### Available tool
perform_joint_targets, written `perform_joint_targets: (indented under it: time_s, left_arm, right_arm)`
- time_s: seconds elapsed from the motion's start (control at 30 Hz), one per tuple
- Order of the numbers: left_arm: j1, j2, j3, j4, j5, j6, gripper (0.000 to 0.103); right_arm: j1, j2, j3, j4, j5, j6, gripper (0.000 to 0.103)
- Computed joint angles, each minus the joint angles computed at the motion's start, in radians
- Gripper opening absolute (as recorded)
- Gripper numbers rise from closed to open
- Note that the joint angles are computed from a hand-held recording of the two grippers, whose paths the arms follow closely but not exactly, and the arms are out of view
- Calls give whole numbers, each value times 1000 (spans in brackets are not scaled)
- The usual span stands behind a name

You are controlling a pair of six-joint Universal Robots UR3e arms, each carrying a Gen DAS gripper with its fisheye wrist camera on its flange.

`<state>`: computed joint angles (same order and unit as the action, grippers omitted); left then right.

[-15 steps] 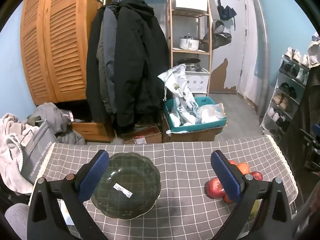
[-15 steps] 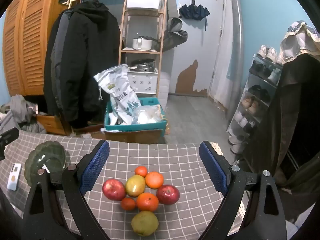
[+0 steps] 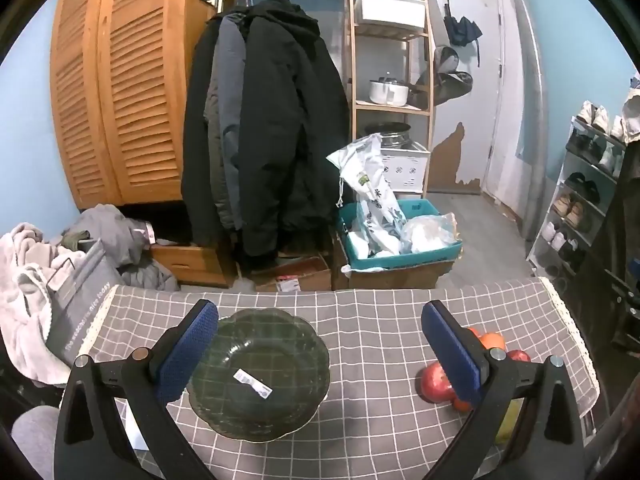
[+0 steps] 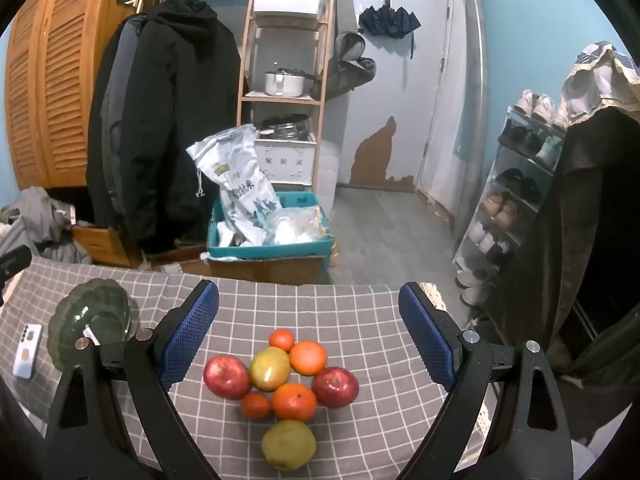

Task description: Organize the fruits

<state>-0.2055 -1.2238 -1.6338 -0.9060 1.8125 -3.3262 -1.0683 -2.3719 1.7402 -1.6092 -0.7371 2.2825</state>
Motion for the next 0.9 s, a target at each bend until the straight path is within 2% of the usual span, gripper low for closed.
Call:
perform_joint_targets:
  time_s: [0.03,0.9]
  left_arm:
    - [-28,-16,15,-3,27,-18,103]
    - [-36,-3,-13,39,28,-8,103]
  right_arm:
    - [0,0,0,0,0,0,90]
    - [-15,-3,-6,19,10,-11,90]
